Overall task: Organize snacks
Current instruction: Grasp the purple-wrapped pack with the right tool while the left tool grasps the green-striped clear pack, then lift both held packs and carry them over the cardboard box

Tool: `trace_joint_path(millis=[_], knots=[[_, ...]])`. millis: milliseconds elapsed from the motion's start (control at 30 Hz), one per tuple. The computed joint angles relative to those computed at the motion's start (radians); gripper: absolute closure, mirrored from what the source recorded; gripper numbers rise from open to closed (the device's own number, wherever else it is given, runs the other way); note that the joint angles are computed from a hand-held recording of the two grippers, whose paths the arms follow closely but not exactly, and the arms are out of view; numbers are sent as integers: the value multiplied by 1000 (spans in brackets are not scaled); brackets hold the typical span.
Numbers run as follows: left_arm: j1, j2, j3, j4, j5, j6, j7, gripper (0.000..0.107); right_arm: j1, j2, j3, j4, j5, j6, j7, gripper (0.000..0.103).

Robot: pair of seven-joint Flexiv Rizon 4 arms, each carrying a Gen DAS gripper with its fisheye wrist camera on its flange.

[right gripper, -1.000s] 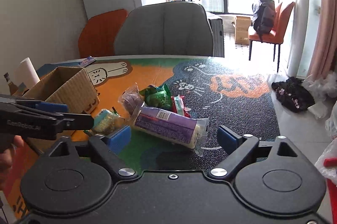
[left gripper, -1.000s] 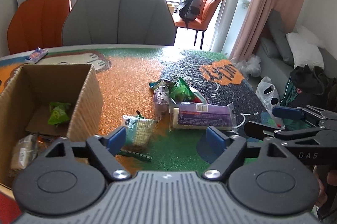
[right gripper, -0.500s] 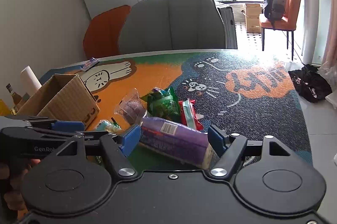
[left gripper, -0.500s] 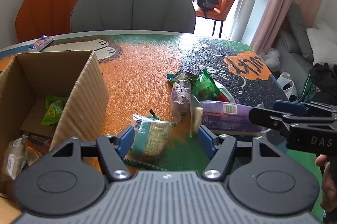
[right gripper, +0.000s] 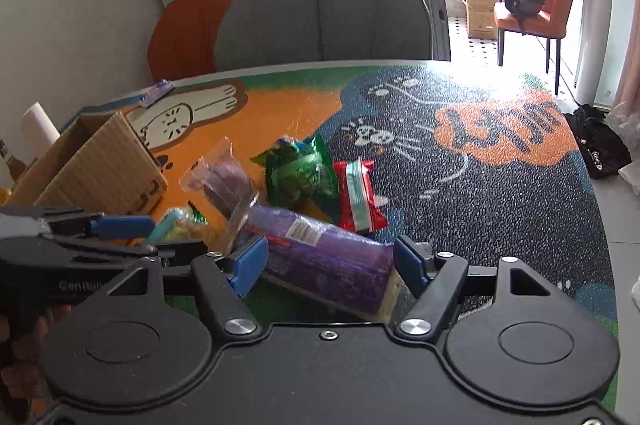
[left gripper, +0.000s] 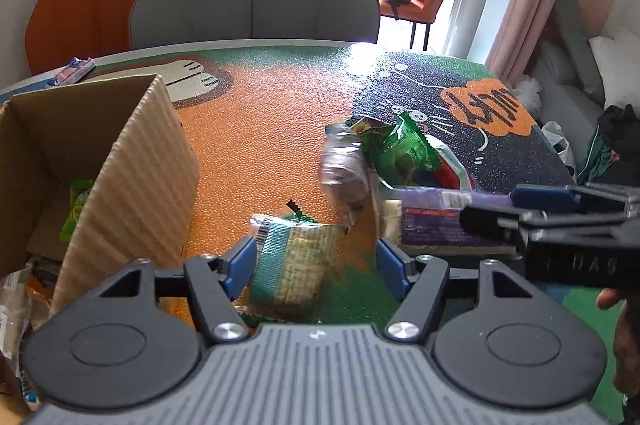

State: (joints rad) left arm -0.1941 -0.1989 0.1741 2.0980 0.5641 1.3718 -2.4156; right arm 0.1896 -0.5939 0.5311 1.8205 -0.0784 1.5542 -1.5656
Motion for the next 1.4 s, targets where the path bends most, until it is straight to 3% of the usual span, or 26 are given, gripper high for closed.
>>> trace_joint_path(millis=[133, 233, 433, 533, 700, 867, 933, 1067, 1167, 1400], knots=[[28, 6, -19, 36, -64, 47, 52, 41, 8, 17, -7, 9, 2, -36, -3, 34], [42, 13, -31, 65, -126, 77, 103, 43, 23, 34, -23, 22, 14, -2, -5, 36], [43, 24, -35, 113, -228, 130, 172, 46, -13, -22, 47, -32, -10, 26, -29, 36], [-9, 26, 15, 81, -158, 88, 118, 47, -9, -43, 49, -55, -10, -8, -19, 36], [-10, 28, 18, 67, -104, 83, 84, 46, -12, -25, 44, -37, 14, -74, -34, 36], [-3, 11, 14, 51, -69, 69, 60, 45, 9, 9, 21, 6, 50, -73, -63, 38], [-22, 4, 31, 32, -29, 53, 27, 45, 38, 28, -12, 28, 45, -62, -64, 42], [-26, 0, 30, 14, 9, 29, -3, 45, 40, 53, -23, 48, 55, -72, -60, 64], [-13, 4, 17, 21, 2, 38, 0, 45, 54, 79, -49, 70, 72, -75, -37, 67], [58, 11, -72, 111, -206, 156, 208, 45, 49, 128, -52, 107, 114, -112, -29, 67]])
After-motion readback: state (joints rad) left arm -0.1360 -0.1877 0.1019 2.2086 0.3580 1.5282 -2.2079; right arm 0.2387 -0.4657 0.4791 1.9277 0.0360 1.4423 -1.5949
